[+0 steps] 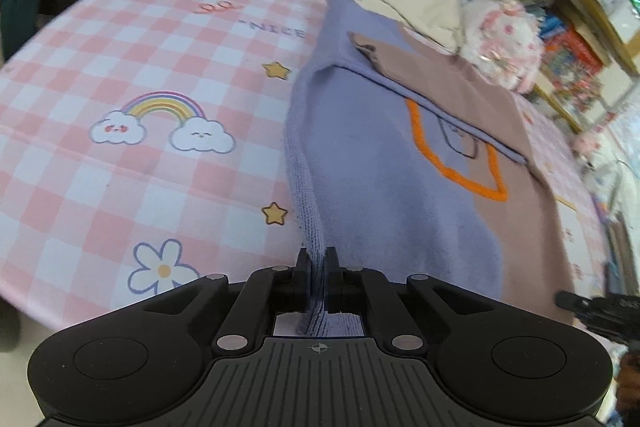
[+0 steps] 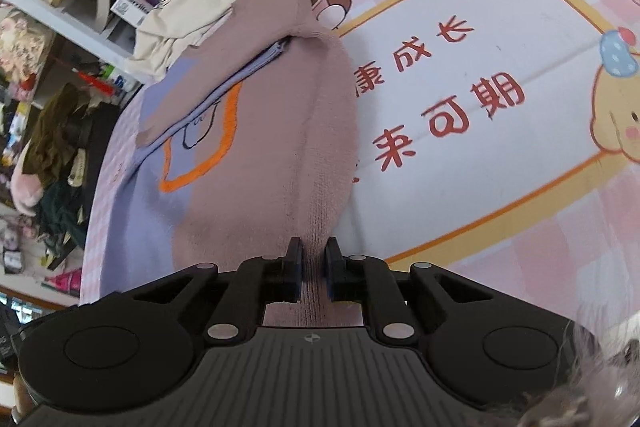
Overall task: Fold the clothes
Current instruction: 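Grasp the lavender hem with the left gripper while the right gripper grasps the mauve hem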
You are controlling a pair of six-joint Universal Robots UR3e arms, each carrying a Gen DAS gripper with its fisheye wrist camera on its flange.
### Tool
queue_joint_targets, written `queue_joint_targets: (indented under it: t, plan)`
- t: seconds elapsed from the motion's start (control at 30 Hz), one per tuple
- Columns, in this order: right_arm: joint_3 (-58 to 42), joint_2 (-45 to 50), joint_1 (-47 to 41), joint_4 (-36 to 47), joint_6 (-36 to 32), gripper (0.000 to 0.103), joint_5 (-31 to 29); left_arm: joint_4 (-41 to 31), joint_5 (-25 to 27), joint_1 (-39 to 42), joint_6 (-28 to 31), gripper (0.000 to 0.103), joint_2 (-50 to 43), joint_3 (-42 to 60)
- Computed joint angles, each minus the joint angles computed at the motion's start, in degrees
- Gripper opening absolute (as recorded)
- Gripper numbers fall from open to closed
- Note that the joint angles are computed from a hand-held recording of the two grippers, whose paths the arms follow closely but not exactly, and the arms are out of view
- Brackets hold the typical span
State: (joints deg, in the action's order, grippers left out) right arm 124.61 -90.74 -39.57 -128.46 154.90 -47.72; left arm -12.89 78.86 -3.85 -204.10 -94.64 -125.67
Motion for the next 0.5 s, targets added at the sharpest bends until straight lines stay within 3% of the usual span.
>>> queue_joint_targets:
  t: [0.3,0.5]
  plan:
    - [5.8,-3.6,5.2,-14.5,13.8,0.017,-6.3,-5.7,-16.4,11.6,11.5,0.01,0.8,-2.0]
    - [6.8,-4.2,4.3,-14.9,16.3,0.017,-5.6,-7.9,-22.6,15.7,14.7,0.012,-0.1,-2.3]
